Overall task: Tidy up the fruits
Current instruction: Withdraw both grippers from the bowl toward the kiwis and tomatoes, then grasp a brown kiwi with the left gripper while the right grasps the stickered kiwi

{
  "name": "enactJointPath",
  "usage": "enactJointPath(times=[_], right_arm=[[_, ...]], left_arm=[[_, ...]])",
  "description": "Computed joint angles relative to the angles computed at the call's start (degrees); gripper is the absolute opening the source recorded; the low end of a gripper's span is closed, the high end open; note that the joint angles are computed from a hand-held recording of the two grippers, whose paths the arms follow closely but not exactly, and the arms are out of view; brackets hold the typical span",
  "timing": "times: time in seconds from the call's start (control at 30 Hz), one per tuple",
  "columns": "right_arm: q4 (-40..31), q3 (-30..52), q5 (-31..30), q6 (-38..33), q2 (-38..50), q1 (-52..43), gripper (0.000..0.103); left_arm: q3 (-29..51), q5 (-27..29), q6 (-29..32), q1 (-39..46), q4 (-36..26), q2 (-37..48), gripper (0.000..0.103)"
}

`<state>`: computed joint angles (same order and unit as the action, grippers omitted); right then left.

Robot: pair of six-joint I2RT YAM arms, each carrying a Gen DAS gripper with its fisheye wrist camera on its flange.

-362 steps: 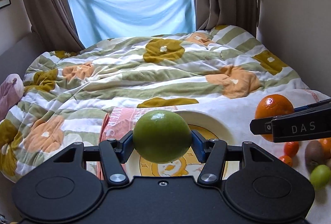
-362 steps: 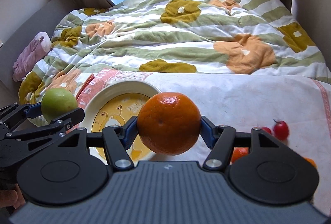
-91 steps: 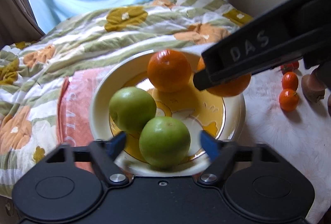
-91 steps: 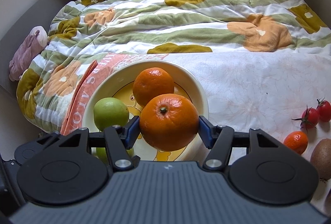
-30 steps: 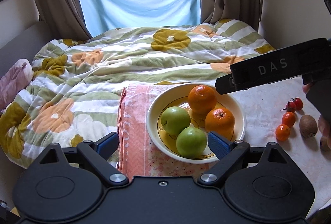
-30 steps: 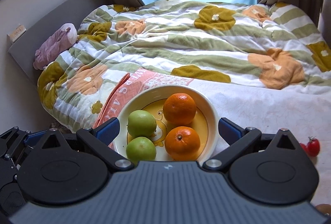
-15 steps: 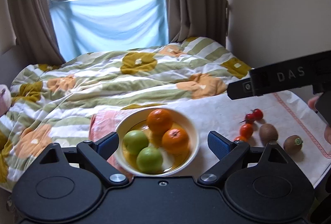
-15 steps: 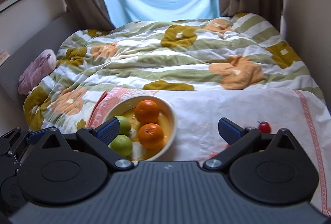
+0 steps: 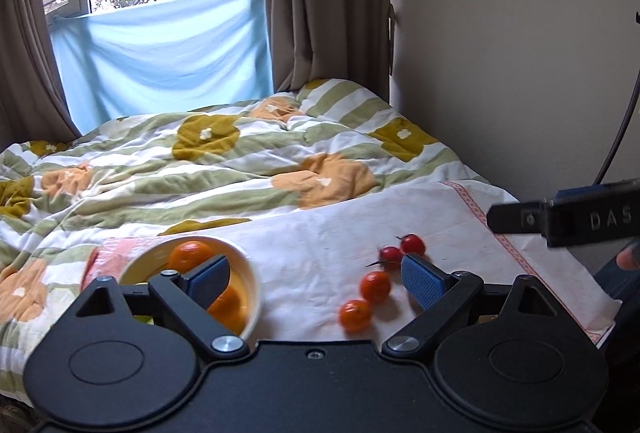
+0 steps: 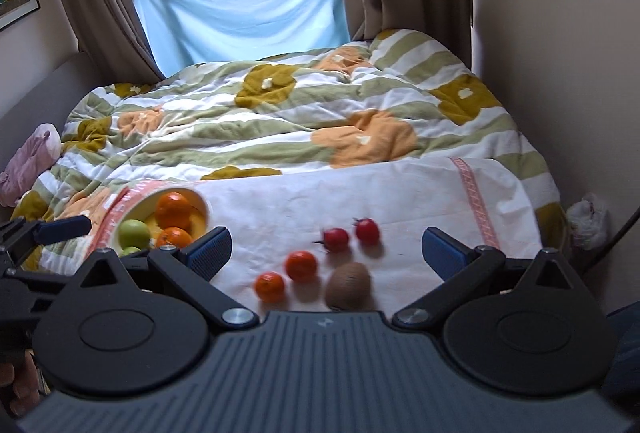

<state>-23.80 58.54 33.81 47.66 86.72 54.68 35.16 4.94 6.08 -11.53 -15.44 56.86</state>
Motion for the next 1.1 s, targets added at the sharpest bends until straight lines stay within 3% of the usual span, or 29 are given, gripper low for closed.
enactJointPath(times=[0.2, 0.37, 0.5, 0.77, 0.93, 1.1], right_arm=[[5.8, -11.8, -6.6, -2.8, -5.6, -5.5, 0.103], [12.2, -18.6, -11.3, -2.5, -4.9, -8.6, 0.103], [18.9, -22.7, -14.1, -2.4, -2.4, -10.2, 0.103], [30.0, -25.9, -13.8, -3.2, 7.2, -9.3, 0.103], [32.3, -23.8, -15.2, -2.4, 12.4, -9.4, 0.103], [32.5, -21.8, -11.9, -3.3, 15.2, -8.0, 0.103]], left_arm=[[0.5, -11.1, -7.8, -13.3, 3.7, 6.5, 0.095], [1.0, -14.1, -12.0, -18.0, 6.4, 13.5, 0.093], [2.1, -12.3, -12.3, -17.8, 10.2, 20.6, 0.093], [5.7, -7.0, -9.3, -17.1, 19.1, 36.6, 0.086], [8.0, -5.7, -8.2, -18.2, 19.7, 42.4, 0.082], [10.7, -4.9, -7.3, -18.4, 20.1, 46.6, 0.079]])
